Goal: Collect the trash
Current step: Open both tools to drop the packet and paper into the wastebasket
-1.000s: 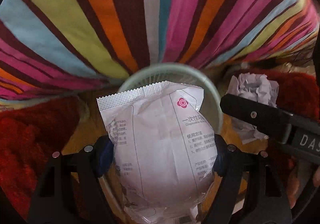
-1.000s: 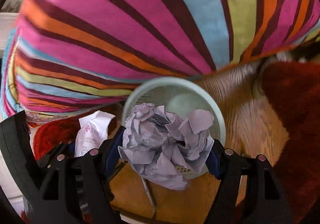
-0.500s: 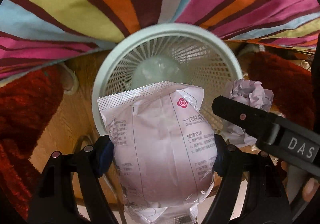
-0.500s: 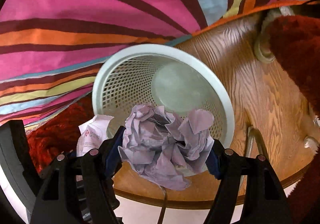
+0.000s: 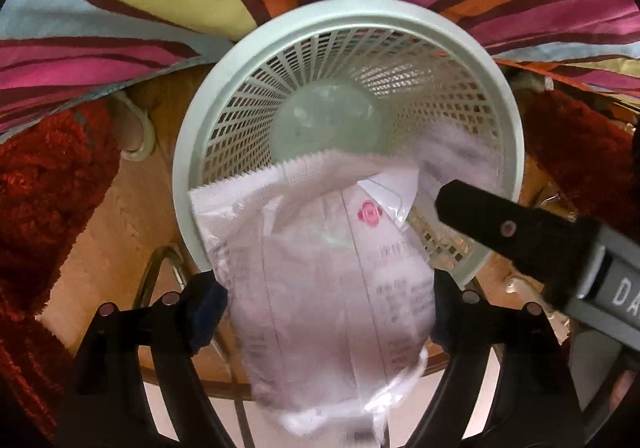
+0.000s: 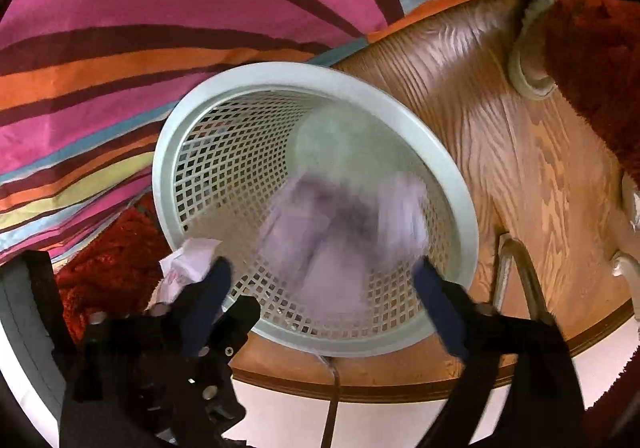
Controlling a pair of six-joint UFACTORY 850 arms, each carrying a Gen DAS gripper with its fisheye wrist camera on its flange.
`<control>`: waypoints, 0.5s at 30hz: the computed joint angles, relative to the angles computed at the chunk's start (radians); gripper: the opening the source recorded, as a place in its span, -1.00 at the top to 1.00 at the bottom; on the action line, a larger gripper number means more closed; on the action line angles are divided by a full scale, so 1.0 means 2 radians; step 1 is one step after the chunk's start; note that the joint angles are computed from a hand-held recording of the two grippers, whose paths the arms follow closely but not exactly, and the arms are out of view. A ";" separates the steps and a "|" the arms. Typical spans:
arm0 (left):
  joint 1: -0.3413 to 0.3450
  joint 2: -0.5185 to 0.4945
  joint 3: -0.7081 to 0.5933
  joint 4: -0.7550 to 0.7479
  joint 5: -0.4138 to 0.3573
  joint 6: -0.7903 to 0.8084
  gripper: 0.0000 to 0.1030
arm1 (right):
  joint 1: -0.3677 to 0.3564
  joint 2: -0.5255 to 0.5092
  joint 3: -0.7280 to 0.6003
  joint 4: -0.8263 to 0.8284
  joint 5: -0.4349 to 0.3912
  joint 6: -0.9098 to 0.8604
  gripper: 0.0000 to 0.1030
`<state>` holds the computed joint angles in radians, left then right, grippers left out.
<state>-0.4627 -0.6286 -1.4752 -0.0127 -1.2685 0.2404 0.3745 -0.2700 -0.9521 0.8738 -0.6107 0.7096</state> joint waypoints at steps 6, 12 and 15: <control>0.000 0.002 0.002 0.002 0.002 0.006 -0.73 | 0.001 0.003 0.000 -0.028 0.002 0.036 -0.85; 0.002 0.004 0.001 0.003 0.007 0.001 -0.73 | -0.002 0.003 0.004 -0.029 -0.002 0.038 -0.85; 0.002 0.007 0.001 0.000 0.011 0.002 -0.73 | 0.000 0.006 0.005 -0.038 0.002 0.050 -0.85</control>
